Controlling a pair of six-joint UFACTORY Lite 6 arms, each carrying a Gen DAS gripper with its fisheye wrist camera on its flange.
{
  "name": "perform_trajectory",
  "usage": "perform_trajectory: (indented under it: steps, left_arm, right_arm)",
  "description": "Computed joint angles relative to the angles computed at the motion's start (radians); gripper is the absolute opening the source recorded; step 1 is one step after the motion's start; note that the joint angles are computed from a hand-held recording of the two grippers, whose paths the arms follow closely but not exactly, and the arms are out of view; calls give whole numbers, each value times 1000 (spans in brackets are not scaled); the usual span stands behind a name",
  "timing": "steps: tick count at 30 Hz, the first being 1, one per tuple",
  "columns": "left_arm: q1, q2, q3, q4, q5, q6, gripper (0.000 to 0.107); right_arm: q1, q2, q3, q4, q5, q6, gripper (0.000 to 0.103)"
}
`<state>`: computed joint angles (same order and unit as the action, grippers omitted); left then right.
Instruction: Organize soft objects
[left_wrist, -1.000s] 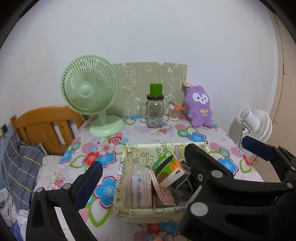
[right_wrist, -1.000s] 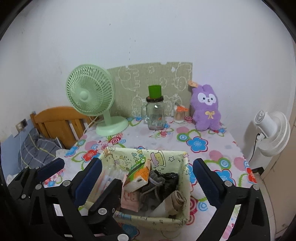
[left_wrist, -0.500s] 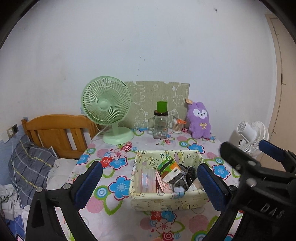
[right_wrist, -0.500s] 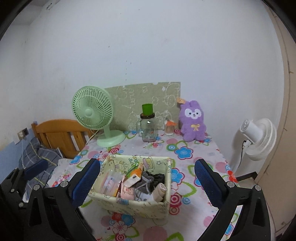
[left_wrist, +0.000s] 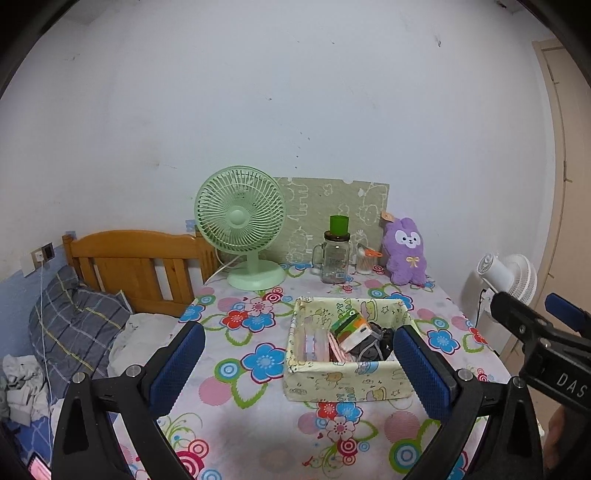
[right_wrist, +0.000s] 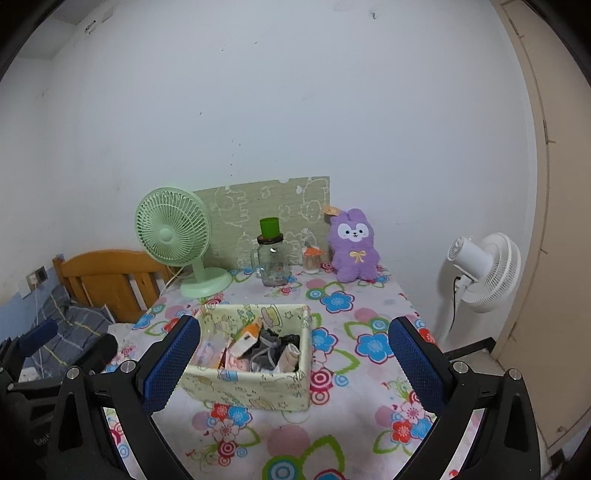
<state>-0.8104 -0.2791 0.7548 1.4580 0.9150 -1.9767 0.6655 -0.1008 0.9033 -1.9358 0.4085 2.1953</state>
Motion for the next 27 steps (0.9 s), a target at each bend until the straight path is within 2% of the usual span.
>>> perform_trajectory:
  steps: [6, 20, 27]
  left_arm:
    - [-64, -4, -23, -10, 54, -17, 103]
    - [-107, -8, -20, -13, 100, -14, 103]
    - [-104, -14, -23, -16, 92, -10, 103]
  right_arm:
    - [26, -51, -72, -4, 40, 19, 103]
    - [39, -89, -111, -2, 65, 22, 103]
    - [45, -90, -115, 1, 74, 27, 103]
